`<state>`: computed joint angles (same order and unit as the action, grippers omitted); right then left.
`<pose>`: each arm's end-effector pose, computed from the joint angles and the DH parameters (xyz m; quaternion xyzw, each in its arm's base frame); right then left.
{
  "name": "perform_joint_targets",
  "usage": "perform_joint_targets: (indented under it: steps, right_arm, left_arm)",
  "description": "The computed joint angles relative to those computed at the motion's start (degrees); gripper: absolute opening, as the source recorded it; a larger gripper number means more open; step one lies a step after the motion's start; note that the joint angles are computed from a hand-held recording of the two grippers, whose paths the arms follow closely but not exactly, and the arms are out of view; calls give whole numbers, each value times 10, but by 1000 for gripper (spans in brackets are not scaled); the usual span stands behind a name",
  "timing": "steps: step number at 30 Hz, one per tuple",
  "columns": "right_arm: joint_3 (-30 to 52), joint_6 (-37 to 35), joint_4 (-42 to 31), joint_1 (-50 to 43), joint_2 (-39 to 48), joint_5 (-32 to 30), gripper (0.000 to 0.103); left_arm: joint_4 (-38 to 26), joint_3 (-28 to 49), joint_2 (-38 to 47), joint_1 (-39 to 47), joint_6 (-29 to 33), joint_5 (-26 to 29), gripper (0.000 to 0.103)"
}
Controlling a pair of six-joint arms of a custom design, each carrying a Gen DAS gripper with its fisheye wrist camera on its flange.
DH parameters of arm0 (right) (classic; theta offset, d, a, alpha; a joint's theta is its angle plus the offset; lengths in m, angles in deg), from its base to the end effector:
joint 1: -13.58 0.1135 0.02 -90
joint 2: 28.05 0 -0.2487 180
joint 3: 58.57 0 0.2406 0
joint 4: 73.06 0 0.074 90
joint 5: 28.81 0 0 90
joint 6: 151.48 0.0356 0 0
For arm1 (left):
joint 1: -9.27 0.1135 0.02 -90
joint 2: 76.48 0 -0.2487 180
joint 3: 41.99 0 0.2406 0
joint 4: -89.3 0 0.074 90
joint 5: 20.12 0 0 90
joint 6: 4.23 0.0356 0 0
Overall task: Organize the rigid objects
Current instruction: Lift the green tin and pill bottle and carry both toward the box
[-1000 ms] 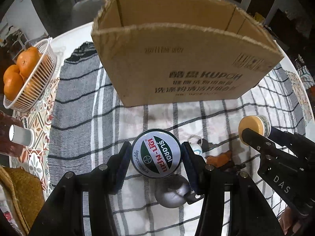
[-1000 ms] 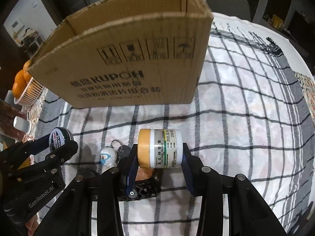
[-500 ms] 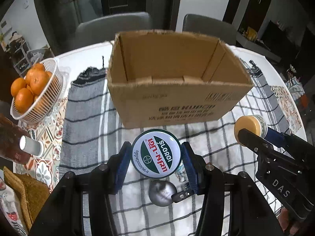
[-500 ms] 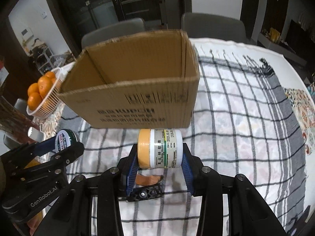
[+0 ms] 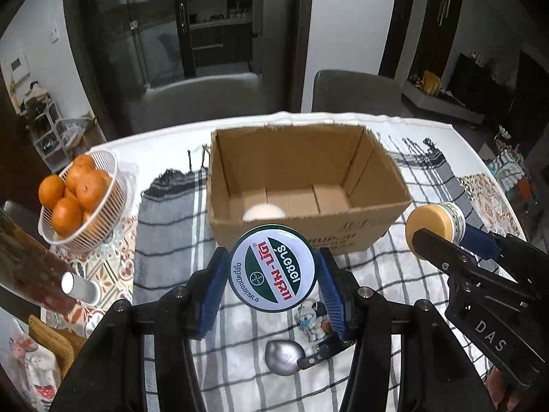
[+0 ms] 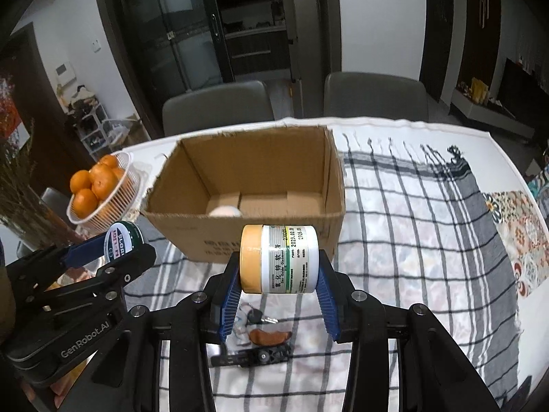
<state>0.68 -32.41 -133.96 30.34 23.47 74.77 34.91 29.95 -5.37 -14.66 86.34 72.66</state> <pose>0.1640 0.0407 0.2536 0.1381 0.9327 0.0188 0.3326 0.2234 -0.1010 0.2642 0.2089 0.9264 -0.0858 0.3014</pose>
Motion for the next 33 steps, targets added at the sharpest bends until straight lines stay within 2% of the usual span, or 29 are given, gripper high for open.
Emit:
perform_joint_targets:
  steps: [13, 33]
  right_arm:
    - [65, -29, -13, -9, 7, 10, 42]
    - [124, -97, 37, -107, 108, -68, 42]
  left_arm:
    - [-9, 63, 8, 0, 3, 0, 51]
    - [2, 163, 120, 7, -3, -3, 51]
